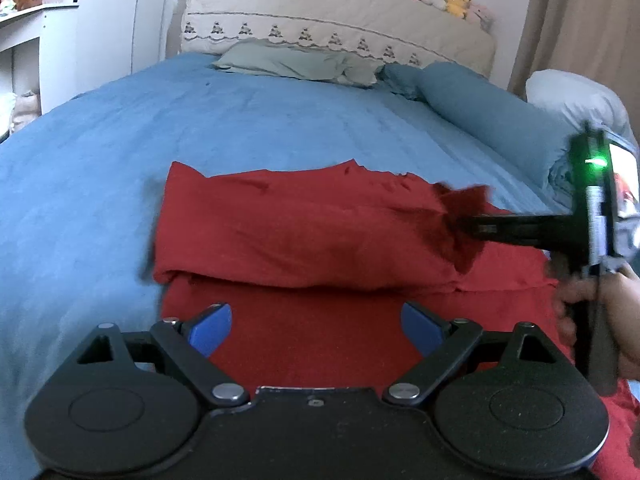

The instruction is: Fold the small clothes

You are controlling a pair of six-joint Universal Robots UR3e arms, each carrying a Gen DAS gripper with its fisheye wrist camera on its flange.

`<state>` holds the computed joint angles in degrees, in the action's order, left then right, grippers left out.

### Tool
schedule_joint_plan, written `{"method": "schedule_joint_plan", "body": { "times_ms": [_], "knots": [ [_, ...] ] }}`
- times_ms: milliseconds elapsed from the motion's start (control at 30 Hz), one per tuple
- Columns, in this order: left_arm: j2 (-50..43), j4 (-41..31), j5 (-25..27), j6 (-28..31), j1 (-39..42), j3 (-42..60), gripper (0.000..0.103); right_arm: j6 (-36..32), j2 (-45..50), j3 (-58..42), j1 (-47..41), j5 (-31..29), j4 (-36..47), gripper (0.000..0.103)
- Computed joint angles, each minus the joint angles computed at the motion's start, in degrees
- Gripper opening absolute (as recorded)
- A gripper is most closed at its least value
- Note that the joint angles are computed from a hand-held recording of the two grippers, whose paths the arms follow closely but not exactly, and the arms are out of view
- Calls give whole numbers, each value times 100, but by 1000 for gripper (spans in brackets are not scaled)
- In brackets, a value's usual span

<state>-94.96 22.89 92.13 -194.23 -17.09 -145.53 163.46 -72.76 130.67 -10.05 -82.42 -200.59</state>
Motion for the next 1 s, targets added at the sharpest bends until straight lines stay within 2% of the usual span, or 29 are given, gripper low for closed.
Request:
{"method": "schedule_joint_plan", "body": {
  "times_ms": [100,167,200,233,300,400,467,500,567,600,700,867,1000],
  "knots": [
    [3,20,-162,-51,118,-35,94,570,-279,522,-645,439,-42,29],
    [43,25,-280,-102,198,-74,94,710,-314,754,-1065,865,11,31],
    [41,42,-283,-123,205,-84,94,717,-308,862,-1235,1062,-6,38],
    [31,62,-259,-135,197,-87,94,730,-285,1007,-1427,1316,-128,52],
    [17,56,-210,-138,169,-78,94,745,-293,1252,-1851,2019,-254,75],
    [-30,43,-211,-188,159,-61,94,985,-172,1383,-2020,2306,-570,77],
    [-26,-5,-301,-198,230,-65,94,1134,-201,1406,-2111,2334,-568,75],
    [-48,-7,-313,-209,240,-59,94,1286,-141,1287,-2072,2284,-505,71],
    [-103,-53,-260,-198,217,-14,94,1449,-138,1089,-2015,2157,-304,43],
    [-138,-90,-190,-193,183,19,94,1439,-175,933,-1946,2063,-77,21],
    [-190,-135,-160,-210,190,26,94,1137,-563,645,-2110,2317,566,21],
    [-148,-132,-319,-242,358,-96,94,744,-1068,233,-2440,2545,716,21],
    [-162,-175,-279,-258,355,-68,94,279,-845,76,-2751,2389,752,21]
  ]
}}
